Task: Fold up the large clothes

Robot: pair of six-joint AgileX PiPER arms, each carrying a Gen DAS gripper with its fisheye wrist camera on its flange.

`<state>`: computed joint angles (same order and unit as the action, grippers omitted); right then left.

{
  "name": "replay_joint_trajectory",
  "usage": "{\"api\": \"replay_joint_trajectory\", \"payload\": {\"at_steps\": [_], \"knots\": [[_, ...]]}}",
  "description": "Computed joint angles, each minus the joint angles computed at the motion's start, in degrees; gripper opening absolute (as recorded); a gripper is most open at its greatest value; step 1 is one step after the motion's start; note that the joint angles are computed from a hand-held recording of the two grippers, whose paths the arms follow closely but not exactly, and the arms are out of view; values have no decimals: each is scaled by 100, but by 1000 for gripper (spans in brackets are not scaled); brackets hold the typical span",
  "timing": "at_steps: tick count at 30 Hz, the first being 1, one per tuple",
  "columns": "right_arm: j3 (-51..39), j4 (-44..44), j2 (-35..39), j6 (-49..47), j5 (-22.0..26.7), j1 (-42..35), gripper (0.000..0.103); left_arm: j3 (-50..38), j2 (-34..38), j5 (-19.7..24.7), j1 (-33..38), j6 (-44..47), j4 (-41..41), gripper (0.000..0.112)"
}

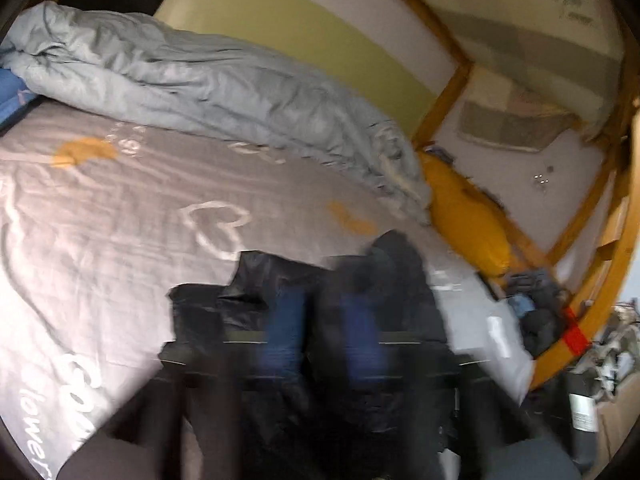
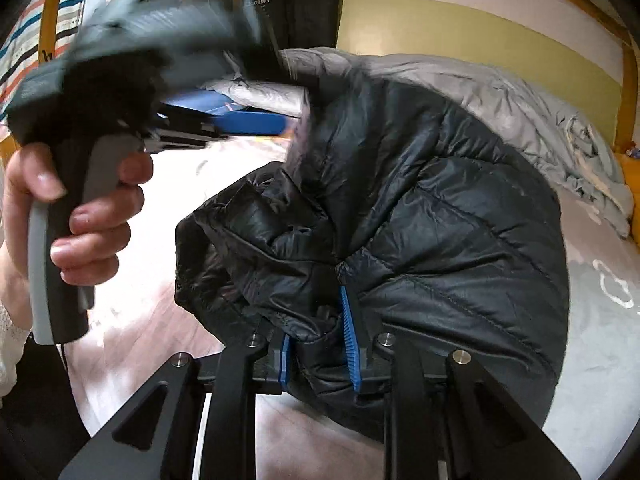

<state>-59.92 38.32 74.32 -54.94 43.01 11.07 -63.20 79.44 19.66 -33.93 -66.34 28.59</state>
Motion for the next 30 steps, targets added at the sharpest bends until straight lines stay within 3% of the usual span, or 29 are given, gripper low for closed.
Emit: {"api": "replay_joint_trajectory", "payload": {"at_steps": [2,4,9,12,13,14,15,17,20,22,26,28,30], "knots": [[94,-94,-153,22,-34,41,24,85,-17,82,-174,-809,810,3],[87,-150,-224,138,1,61,24,4,1,508,-485,-1412,1606,2],[-102,174,-331,232,599,-261,24,-455,161,1828,-1125,-1405,2082,2],[-236,502,-459,6,1072,-583,29,-427,125,1904,-1017,-1271,1796,2],[-264,605,-481,-116,1228,-701,41,-394,105,1917,-951,-1279,1718,2],[-286,696,-532,-216,1388,-817,60,-358,78,1908,-880,-1288,1636,2],[-229,925,-647,-430,1498,-1017,67,-287,22,1839,-783,-1278,1518,2],[38,1541,-980,-874,1407,-1495,70,-161,-121,1674,-617,-1113,1193,2],[288,2413,-1255,-1062,934,-2259,70,-119,-299,1799,-665,-953,927,2],[-12,1889,-910,-421,446,-2237,70,-257,-280,2235,-920,-985,1037,2],[-543,516,-91,891,195,-2079,70,-251,-156,2783,-1338,-1850,1774,3],[-883,41,407,1388,609,-2089,70,-345,62,3037,-1359,-1886,1842,4],[-1028,220,676,1414,1058,-2218,70,-313,173,3011,-1348,-1992,1919,8]]}}
